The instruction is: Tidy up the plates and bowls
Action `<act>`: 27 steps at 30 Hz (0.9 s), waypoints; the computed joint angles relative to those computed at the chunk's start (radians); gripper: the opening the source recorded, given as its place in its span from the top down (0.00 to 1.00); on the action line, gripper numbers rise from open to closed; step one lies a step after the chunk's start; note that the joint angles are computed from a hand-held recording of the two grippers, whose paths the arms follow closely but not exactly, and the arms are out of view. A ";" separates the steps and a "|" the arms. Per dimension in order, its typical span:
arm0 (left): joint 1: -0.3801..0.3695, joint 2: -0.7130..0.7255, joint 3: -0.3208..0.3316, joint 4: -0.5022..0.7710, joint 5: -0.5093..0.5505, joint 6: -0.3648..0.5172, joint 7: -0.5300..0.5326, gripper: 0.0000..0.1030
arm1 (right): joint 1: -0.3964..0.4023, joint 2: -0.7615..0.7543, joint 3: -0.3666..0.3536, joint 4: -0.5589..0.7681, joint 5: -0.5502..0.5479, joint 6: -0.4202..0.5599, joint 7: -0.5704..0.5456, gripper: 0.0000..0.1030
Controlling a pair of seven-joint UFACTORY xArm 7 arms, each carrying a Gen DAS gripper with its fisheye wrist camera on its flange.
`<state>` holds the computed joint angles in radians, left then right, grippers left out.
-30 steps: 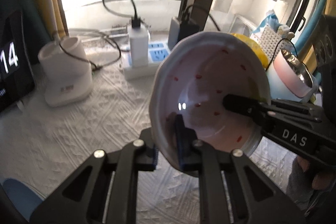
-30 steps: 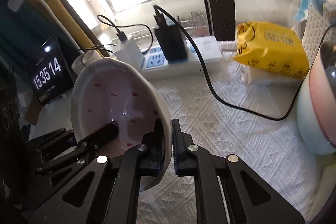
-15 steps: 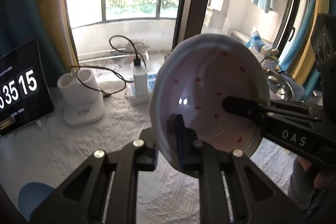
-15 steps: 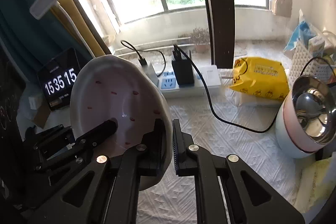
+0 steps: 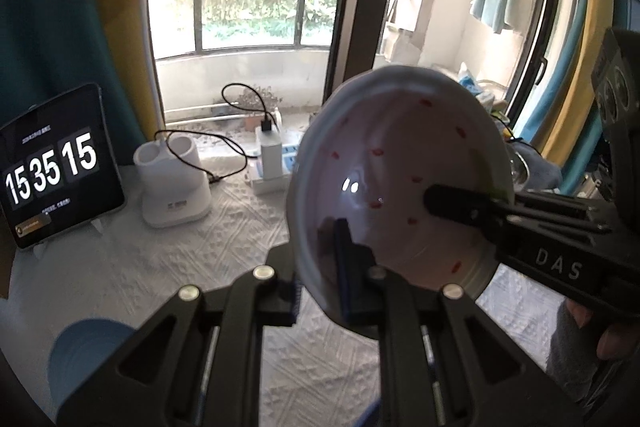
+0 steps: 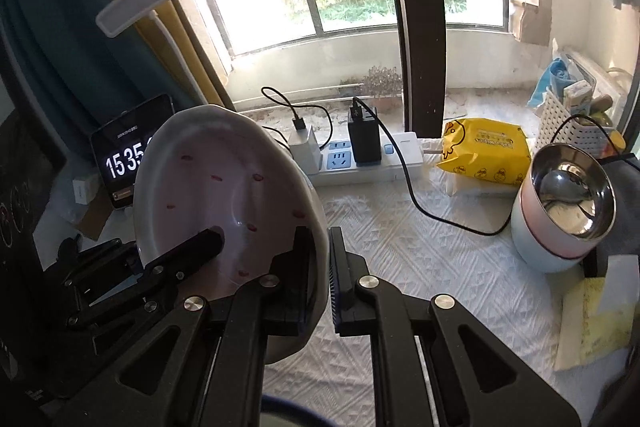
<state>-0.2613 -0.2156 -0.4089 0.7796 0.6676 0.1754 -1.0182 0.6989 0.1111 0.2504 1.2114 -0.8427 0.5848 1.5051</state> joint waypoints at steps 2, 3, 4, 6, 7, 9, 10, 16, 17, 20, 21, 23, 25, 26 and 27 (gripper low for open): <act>-0.014 -0.023 0.007 -0.018 -0.021 0.003 0.011 0.86 | 0.008 -0.006 0.006 -0.001 -0.003 0.015 0.012 0.91; -0.016 -0.036 0.006 -0.027 -0.029 0.003 0.015 0.86 | 0.012 -0.011 0.010 -0.002 -0.006 0.023 0.020 0.91; -0.017 -0.049 0.004 -0.038 -0.038 0.002 0.019 0.86 | 0.016 -0.015 0.014 -0.003 -0.008 0.031 0.025 0.91; -0.017 -0.070 -0.001 -0.059 -0.061 -0.004 0.028 0.86 | 0.023 -0.024 0.023 -0.007 -0.012 0.046 0.040 0.91; -0.017 -0.082 -0.006 -0.069 -0.073 -0.004 0.033 0.86 | 0.025 -0.028 0.027 -0.009 -0.012 0.053 0.045 0.91; -0.014 -0.101 -0.015 -0.086 -0.097 -0.006 0.044 0.86 | 0.031 -0.034 0.037 -0.011 -0.014 0.069 0.056 0.90; -0.019 -0.111 -0.015 -0.094 -0.116 -0.006 0.054 0.86 | 0.033 -0.037 0.041 -0.013 -0.012 0.077 0.060 0.90; -0.018 -0.171 -0.041 -0.139 -0.187 -0.012 0.099 0.86 | 0.046 -0.060 0.066 -0.028 -0.019 0.111 0.098 0.90; -0.021 -0.181 -0.044 -0.147 -0.199 -0.012 0.107 0.86 | 0.049 -0.066 0.071 -0.033 -0.022 0.118 0.108 0.90; -0.021 -0.204 -0.055 -0.165 -0.229 -0.015 0.128 0.86 | 0.054 -0.080 0.085 -0.044 -0.028 0.133 0.131 0.90; -0.023 -0.210 -0.055 -0.172 -0.239 -0.017 0.135 0.86 | 0.055 -0.084 0.089 -0.049 -0.029 0.137 0.138 0.90; -0.025 -0.224 -0.060 -0.185 -0.258 -0.020 0.147 0.86 | 0.057 -0.093 0.099 -0.056 -0.030 0.147 0.151 0.90; -0.031 -0.238 -0.063 -0.198 -0.278 -0.021 0.158 0.86 | 0.060 -0.100 0.108 -0.065 -0.030 0.156 0.165 0.90; -0.033 -0.244 -0.066 -0.204 -0.286 -0.021 0.162 0.86 | 0.060 -0.104 0.111 -0.069 -0.030 0.158 0.170 0.90; -0.036 -0.251 -0.069 -0.211 -0.294 -0.021 0.165 0.86 | 0.061 -0.108 0.116 -0.074 -0.029 0.161 0.176 0.90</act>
<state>-0.2972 -0.4668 -0.4779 0.5691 0.3732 0.1548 -0.8527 0.7600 0.0030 0.3661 1.1375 -0.8717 0.7457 1.6815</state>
